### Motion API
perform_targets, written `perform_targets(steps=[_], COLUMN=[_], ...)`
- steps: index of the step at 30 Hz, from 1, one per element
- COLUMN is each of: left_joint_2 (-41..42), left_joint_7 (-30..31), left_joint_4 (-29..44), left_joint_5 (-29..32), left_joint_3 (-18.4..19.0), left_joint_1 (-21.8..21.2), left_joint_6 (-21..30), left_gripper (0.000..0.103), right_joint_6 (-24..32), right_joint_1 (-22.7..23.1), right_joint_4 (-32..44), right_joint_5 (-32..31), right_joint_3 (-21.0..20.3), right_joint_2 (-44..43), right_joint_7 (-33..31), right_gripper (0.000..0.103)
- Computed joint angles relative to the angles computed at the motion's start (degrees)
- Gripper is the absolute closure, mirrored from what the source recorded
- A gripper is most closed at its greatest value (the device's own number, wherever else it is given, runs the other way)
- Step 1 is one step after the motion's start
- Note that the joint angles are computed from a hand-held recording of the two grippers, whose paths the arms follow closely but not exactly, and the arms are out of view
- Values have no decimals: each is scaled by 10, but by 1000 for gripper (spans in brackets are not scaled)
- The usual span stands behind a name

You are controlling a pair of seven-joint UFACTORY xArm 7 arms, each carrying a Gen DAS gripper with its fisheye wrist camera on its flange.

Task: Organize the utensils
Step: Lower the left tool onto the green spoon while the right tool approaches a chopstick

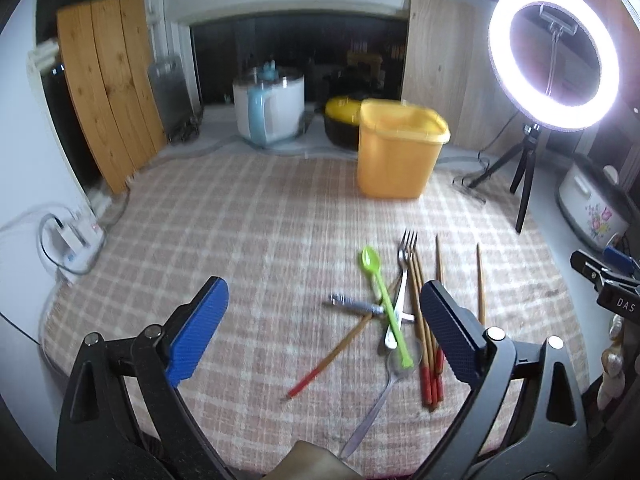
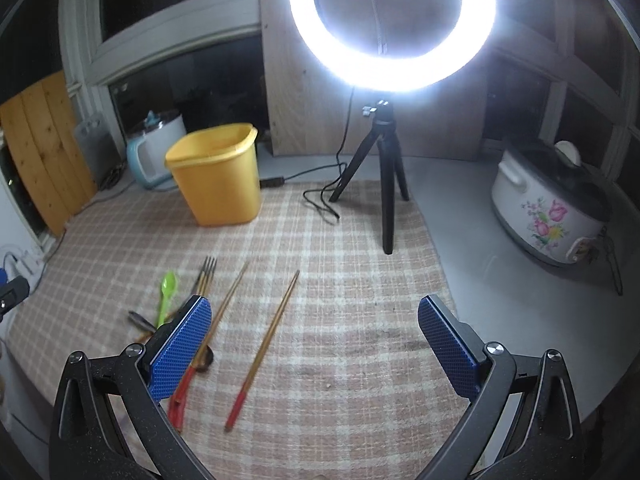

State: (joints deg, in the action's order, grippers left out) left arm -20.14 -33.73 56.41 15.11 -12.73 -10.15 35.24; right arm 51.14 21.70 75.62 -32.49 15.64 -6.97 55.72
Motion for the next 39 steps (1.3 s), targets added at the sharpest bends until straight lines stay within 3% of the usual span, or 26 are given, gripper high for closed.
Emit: perform_targets(steps=[4,7,14,18,20,25,32,39], left_joint_2=[27,56,140,190,211,259,320,381], left_joint_7=[54,70,118,175,222,294,293,236], left_joint_4=[3,17,83,126,146,199,269,335], left_joint_5=[-86,-110,-158,-221,-272,-346,-390,-378], left_joint_3=[36,42,55,65,68,64,55,51], left_joint_1=[-30,-31,-34,-32,-28,-15,-5,-8], left_joint_6=[15,27,60,71,85,146,200,227], left_gripper=[22,28,29,30,48,68,74,75], right_joint_6=[-13,-28,-45,-36,-20,-14,-5,7], right_joint_1=[0,1,4,8,11,7,-11,-24], right_joint_4=[-8,-7,21,46,61,77,101,125], right_joint_5=[12,48,167,210,216,275,358,409], right_joint_3=[-6,-16,-40,-49,-54,-62,-65,-66], right_joint_2=[10,25,83,118,135,165,197,222], right_joint_7=[-29,-54,-82,-85,-76,-77,-125,-166], right_gripper=[1,1,14,22,33,57,73,76])
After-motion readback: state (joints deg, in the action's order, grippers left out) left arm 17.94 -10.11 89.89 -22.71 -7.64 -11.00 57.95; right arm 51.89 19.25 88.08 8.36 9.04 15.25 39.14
